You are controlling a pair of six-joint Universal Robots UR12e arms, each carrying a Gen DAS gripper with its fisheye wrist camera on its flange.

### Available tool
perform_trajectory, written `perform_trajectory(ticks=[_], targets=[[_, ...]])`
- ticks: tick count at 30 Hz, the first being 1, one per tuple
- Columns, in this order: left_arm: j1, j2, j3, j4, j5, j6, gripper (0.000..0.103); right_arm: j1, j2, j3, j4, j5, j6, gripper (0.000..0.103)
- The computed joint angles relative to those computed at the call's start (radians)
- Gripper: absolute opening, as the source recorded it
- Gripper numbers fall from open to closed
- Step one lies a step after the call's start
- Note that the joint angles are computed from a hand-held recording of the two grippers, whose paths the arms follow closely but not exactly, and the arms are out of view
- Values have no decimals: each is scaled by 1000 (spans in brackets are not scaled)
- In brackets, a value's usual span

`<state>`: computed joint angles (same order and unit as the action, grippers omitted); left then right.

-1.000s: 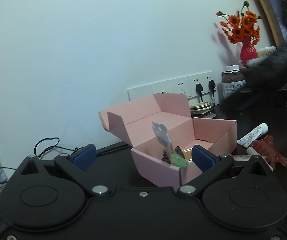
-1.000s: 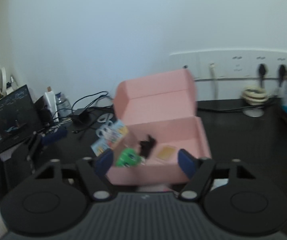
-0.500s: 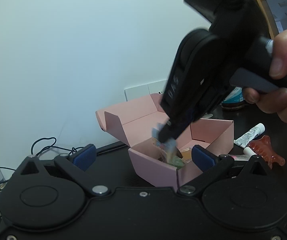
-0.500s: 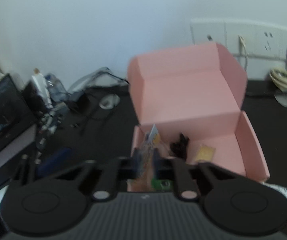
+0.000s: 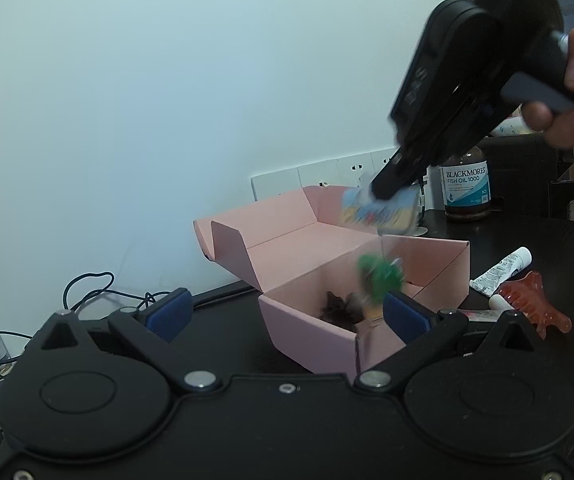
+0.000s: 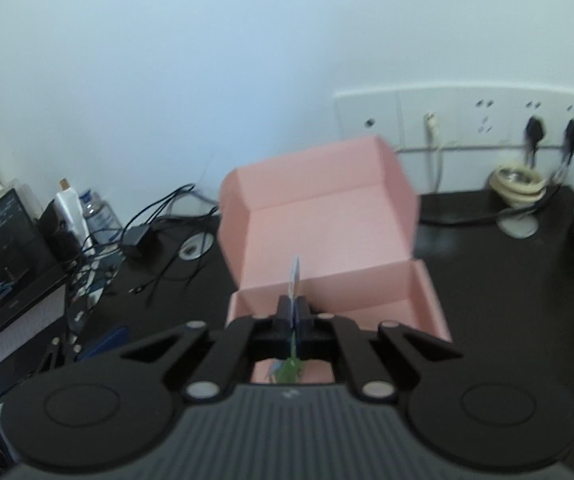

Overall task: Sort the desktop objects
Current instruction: 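Push the bag and card down into the box with the right gripper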

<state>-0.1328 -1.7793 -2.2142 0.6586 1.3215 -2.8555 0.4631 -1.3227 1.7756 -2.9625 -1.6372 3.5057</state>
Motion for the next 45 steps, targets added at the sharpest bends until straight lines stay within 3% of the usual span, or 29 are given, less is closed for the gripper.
perform_trajectory(ticks=[6, 12, 21, 31, 34, 36, 38, 42, 45], targets=[[-3, 0, 1, -2, 5, 11, 103, -9, -12, 13, 6, -84, -15, 3], [-3, 1, 0, -11, 1, 17, 103, -2, 33, -25, 80, -115, -65, 3], [2, 4, 2, -25, -9, 5, 103, 23, 107, -122, 242, -74, -129, 3], [-2, 1, 2, -21, -9, 22, 103, 16, 134, -162, 339, -18, -92, 3], [-1, 1, 2, -24, -10, 15, 103, 12, 136, -163, 345, 17, -91, 4], [0, 2, 3, -28, -11, 11, 103, 7, 134, -165, 354, 45, -90, 10], [0, 2, 3, -29, -12, 10, 103, -2, 126, -163, 364, 79, -78, 25], [-2, 2, 2, -24, -12, 19, 103, -6, 104, -138, 285, 62, -88, 26], [-2, 2, 1, -26, -12, 21, 103, -24, 87, -122, 250, 100, -67, 26]])
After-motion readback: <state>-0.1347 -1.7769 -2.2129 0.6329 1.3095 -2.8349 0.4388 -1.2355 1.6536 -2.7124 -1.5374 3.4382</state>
